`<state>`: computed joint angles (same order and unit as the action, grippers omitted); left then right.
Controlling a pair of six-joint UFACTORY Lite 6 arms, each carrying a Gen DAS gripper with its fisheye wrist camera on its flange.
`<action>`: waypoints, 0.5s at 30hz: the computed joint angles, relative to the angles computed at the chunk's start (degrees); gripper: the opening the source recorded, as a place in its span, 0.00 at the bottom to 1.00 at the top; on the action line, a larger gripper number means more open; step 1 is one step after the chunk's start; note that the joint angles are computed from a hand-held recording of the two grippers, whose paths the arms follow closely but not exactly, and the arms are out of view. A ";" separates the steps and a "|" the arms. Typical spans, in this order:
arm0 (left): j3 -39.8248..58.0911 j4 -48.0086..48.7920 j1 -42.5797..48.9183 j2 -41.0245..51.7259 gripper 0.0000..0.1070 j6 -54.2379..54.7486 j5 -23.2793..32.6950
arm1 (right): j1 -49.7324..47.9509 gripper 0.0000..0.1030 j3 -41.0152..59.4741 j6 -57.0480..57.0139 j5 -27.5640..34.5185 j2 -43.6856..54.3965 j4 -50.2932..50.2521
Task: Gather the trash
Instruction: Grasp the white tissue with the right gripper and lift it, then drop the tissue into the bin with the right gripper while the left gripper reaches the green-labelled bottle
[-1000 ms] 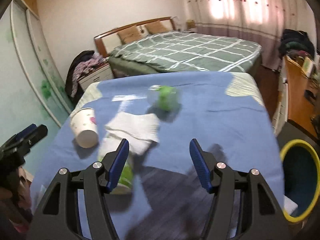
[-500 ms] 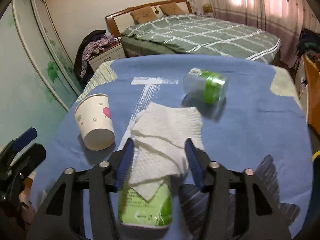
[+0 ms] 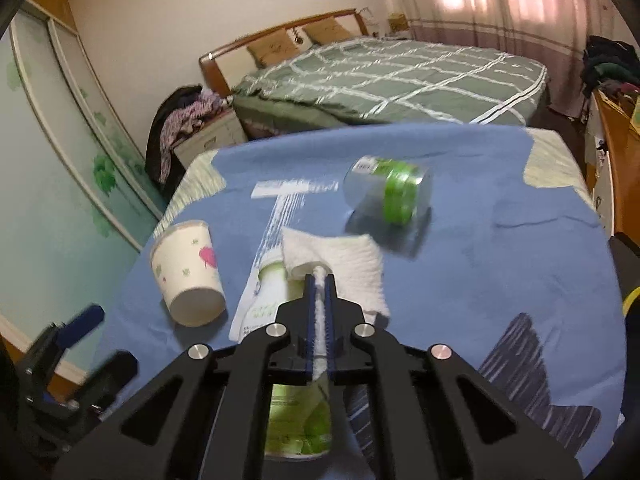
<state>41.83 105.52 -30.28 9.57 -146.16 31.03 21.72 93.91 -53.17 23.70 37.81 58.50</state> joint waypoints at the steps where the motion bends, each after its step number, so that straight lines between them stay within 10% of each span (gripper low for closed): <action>1: 0.21 -0.14 -0.17 0.10 0.90 0.26 -0.10 | -0.56 0.04 -1.34 -1.90 -0.66 -1.43 1.81; 15: 13.53 -4.96 -4.88 12.21 0.90 6.47 -3.45 | -16.03 0.04 -14.72 -17.50 -1.42 -16.20 16.34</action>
